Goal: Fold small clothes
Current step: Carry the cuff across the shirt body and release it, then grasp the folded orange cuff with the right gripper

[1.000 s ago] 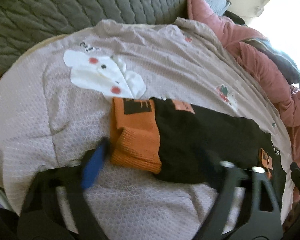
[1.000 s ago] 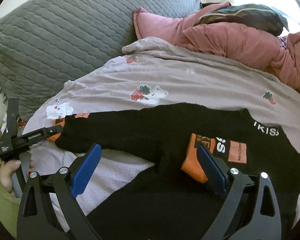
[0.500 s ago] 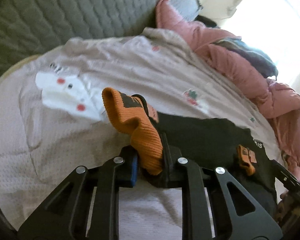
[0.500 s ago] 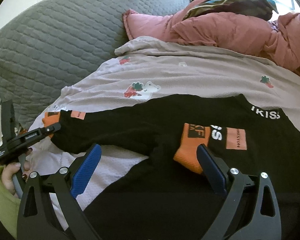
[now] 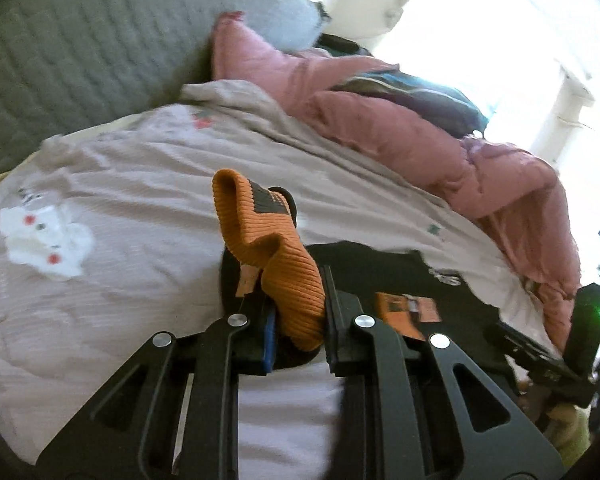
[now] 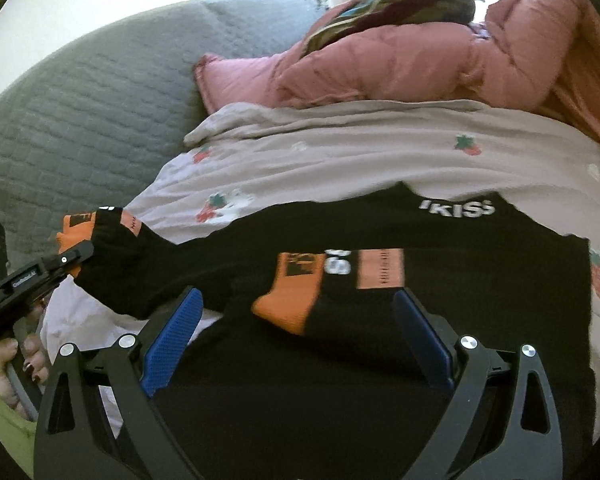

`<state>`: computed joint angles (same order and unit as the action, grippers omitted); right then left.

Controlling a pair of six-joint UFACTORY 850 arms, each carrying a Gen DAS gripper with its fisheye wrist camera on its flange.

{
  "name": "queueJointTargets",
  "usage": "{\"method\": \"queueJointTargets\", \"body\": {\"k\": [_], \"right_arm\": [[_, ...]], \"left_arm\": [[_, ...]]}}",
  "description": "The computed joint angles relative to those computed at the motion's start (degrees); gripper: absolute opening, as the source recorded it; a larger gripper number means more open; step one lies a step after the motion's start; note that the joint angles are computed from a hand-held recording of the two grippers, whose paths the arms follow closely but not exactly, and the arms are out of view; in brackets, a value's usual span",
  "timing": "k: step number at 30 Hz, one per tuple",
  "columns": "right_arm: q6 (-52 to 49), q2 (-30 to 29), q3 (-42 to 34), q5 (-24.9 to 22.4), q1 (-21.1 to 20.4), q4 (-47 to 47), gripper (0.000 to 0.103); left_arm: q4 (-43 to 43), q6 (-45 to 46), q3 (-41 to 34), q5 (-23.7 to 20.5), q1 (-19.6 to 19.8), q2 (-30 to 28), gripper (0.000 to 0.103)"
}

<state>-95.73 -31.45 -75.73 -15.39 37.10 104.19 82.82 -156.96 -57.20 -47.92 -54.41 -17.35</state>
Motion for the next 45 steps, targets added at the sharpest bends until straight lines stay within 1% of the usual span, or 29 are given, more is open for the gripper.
{"method": "queueJointTargets", "body": {"k": [5, 8, 10, 17, 20, 26, 29, 33, 35, 36, 38, 39, 40, 42, 45], "right_arm": [[-3.7, 1.6, 2.8, -1.1, -3.1, 5.1, 0.095], [-5.3, 2.5, 4.3, -2.0, -5.0, 8.2, 0.095], [-8.0, 3.4, 5.8, -2.9, -6.3, 12.0, 0.095], [-12.4, 5.5, 9.2, -5.4, -10.4, 18.6, 0.095], [-12.9, 6.1, 10.5, -6.3, -12.1, 20.4, 0.095], [-14.1, 7.2, 12.8, -8.2, -15.2, 23.1, 0.095], [-14.1, 7.4, 13.5, -8.9, -16.4, 23.8, 0.095], [-14.0, 7.4, 14.2, -9.8, -17.4, 24.1, 0.095], [-14.0, 7.3, 14.4, -9.8, -17.7, 24.1, 0.095], [-14.1, 7.3, 14.5, -9.7, -17.7, 24.4, 0.095], [-13.5, 7.3, 14.6, -9.7, -18.0, 23.9, 0.095], [-13.3, 7.2, 14.5, -9.6, -18.0, 23.8, 0.095], [-13.0, 7.2, 14.5, -9.4, -18.0, 23.5, 0.095], [-11.9, 7.0, 14.3, -9.4, -17.9, 22.3, 0.095], [-9.6, 6.6, 13.8, -9.1, -17.3, 18.7, 0.095]], "left_arm": [[0.7, 5.4, -6.1, 2.0, 0.8, -3.2, 0.011], [0.5, 9.0, -9.8, 4.2, 1.3, -5.3, 0.011], [0.0, 12.4, -13.3, 5.5, 1.5, -7.4, 0.011], [-3.2, 23.2, -23.5, 10.1, 1.6, -13.9, 0.011], [-6.1, 29.1, -29.2, 12.0, 1.6, -17.5, 0.011], [-12.0, 38.3, -38.2, 14.8, 1.8, -23.8, 0.011], [-15.5, 42.0, -41.3, 16.7, 2.2, -26.3, 0.011], [-22.5, 49.4, -45.4, 18.5, 2.6, -29.7, 0.012], [-23.5, 50.1, -45.7, 19.6, 2.8, -30.2, 0.016], [-23.7, 50.0, -45.7, 20.2, 2.9, -30.3, 0.02], [-22.8, 48.4, -45.1, 20.4, 2.9, -30.1, 0.033], [-22.3, 47.7, -44.5, 20.5, 2.8, -29.8, 0.044], [-21.1, 46.3, -43.8, 20.6, 2.7, -29.3, 0.047], [-18.0, 42.4, -41.7, 20.4, 2.6, -28.0, 0.047], [-14.9, 37.8, -38.4, 17.9, 2.4, -25.9, 0.047]]}}
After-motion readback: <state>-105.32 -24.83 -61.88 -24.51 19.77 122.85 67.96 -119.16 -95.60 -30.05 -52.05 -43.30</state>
